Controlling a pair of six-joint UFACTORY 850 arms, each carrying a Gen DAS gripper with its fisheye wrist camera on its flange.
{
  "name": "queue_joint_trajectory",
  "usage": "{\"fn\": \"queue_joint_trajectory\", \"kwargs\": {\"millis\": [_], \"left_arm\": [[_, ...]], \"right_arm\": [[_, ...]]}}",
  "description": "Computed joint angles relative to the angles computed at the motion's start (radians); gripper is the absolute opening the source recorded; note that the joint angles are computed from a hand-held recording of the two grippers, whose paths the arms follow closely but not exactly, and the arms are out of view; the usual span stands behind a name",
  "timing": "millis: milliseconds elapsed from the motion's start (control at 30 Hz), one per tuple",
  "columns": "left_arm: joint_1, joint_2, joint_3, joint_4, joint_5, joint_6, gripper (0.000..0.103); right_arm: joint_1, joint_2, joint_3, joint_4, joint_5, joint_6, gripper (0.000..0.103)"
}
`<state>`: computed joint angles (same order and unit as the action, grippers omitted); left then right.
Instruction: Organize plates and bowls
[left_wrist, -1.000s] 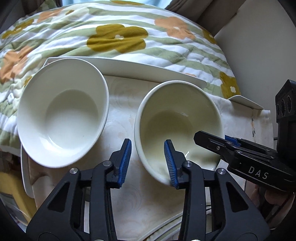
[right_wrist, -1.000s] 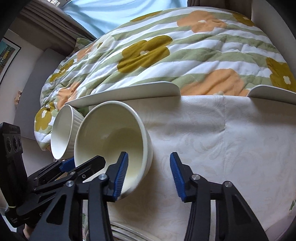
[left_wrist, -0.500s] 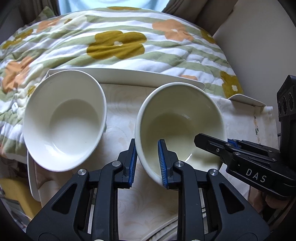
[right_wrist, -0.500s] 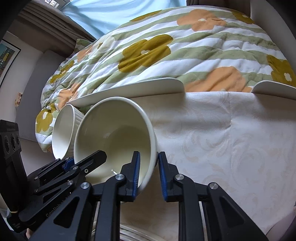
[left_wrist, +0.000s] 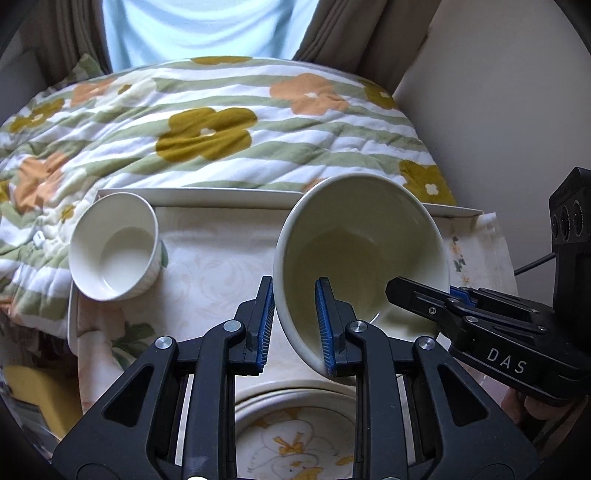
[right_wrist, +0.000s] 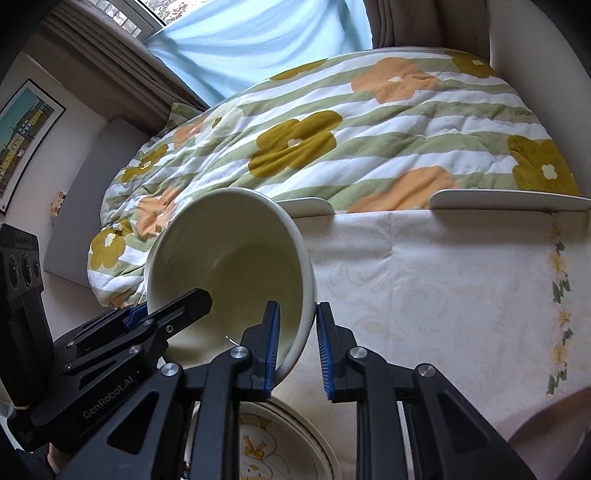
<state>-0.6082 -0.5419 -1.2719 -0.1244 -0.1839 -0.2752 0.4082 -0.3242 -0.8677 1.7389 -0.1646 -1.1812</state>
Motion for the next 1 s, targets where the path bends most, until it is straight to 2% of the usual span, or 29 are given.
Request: {"fn": "queue_joint_trajectory", "kwargs": {"millis": [133,300,533,633,733,800,1000], "left_arm": [[-0.082,0.032,0.005,0.223,-0.001,-0.258,0.020],[-0.184,0.031,-0.019,0.373,-0.017,-0.456,0.020],[-0.313,-0.023,-0.090,0.465,-0.051,-0.623,0.020],[-0.349,-0.054,-0.119,0.441,-0.063,-0.619,0.020],[-0.367,-0.085,-0.141,0.318,-0.080,-0.516,0.020],[-0.374,-0.110,-0.162,0.241,-0.103,-0.440,0.020],[-0.386,-0.181,-0.224,0.138,-0.173,-0.301,0.020]], "right_arm": [[-0.043,0.131,0.121,0.062,-0.007,-0.084,0.018],[-0.108,0.299,0.271,0.070,-0.004,-0.123,0.018],[-0.242,0.477,0.429,-0.191,-0.041,0.058,0.018],[-0.298,0.526,0.480,-0.289,-0.063,0.121,0.018],[-0.340,0.546,0.517,-0.350,-0.086,0.163,0.018],[-0.358,0.546,0.537,-0.350,-0.095,0.162,0.018],[-0.384,0.503,0.568,-0.246,-0.093,0.073,0.018]]}}
